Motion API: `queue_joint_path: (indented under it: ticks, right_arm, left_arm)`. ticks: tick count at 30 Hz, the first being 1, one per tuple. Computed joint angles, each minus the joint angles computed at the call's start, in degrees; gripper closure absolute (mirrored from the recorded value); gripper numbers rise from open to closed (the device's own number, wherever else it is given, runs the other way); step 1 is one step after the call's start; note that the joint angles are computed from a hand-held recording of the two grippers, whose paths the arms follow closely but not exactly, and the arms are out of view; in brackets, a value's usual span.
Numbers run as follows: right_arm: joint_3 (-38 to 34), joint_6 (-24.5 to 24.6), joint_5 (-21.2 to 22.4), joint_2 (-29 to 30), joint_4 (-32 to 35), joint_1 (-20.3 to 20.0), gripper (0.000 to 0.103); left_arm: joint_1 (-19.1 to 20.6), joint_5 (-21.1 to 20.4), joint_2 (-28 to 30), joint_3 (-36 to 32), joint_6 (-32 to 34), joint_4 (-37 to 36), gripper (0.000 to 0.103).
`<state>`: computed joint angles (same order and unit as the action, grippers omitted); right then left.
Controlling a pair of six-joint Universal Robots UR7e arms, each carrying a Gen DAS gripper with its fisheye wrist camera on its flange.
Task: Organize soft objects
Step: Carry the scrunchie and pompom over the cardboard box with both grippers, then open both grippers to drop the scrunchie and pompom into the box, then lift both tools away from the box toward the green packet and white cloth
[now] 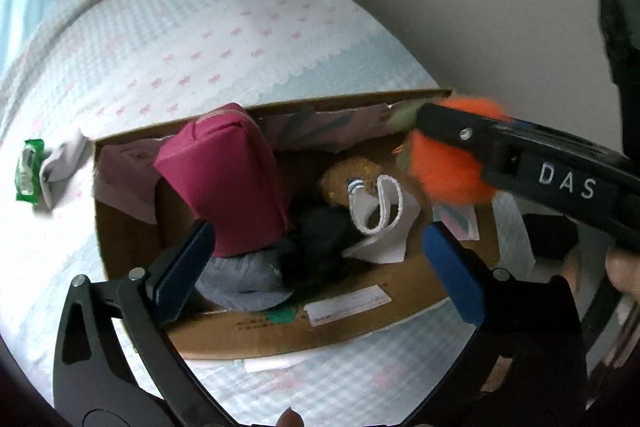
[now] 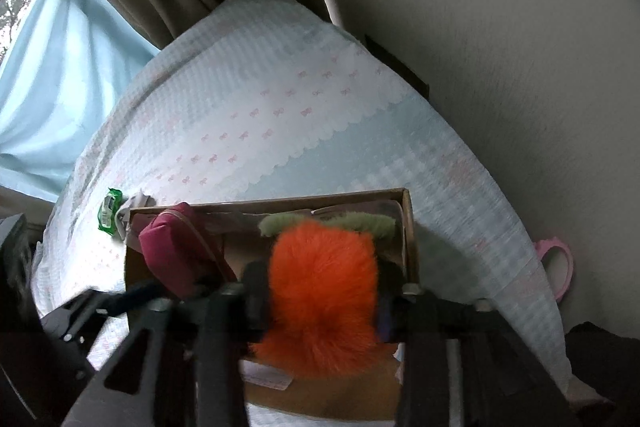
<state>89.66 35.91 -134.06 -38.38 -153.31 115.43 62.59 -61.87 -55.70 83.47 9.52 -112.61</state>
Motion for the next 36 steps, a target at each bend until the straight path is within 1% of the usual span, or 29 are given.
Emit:
queue_joint_path:
  ticks: [1,3,7,11,17,21,25,31,34,36]
  right_arm:
    - [0.1,-0.6,0.4,0.0,-0.3,-0.1,0.021]
    - [0.7,-2.5,0.8,-0.1,-2.0,0.0,0.003]
    - [1.2,-3.8,-0.6,0.1,-3.1,0.8,0.003]
    - [1.7,-4.1,-0.7,0.2,-4.8,1.3,0.003]
    - [0.3,-5.2,-3.8,0.7,-4.7,3.2,0.003]
    - [-0.9,-3.6,-5.6,0.6,-1.8,4.9,0.003]
    - [-1.7,-1.9,-7.7,0.3,0.2,7.2,0.003]
    - [-4.6,2.8,-12.1,1.1,7.1,11.4,0.003]
    - [-6.2,4.6,-13.7,1.8,8.9,13.6,0.003]
    - [-7.4,6.7,-15.1,2.4,10.2,15.2,0.003]
  left_arm:
    - [-0.1,0.6,0.1,-0.2,-0.1,0.7,0.0]
    - [-0.2,2.0,-0.2,0.1,0.2,1.1,0.0]
    - [0.0,2.5,-1.1,0.5,-0.5,1.1,0.0]
    - [-0.1,2.4,-2.5,1.2,-1.2,0.3,0.0]
    - [-0.9,2.3,-5.0,2.1,-0.6,-0.9,0.0]
    - [-1.4,1.0,-7.1,2.8,0.4,-1.7,0.0]
    - [-2.5,1.4,-9.9,4.5,2.1,-3.1,0.0]
    - [-3.3,0.2,-15.1,5.8,4.3,-3.5,0.0]
    - [-3.5,0.1,-17.6,5.9,5.3,-3.3,0.0]
    - [-3.5,-0.3,-19.5,5.8,5.8,-3.4,0.0]
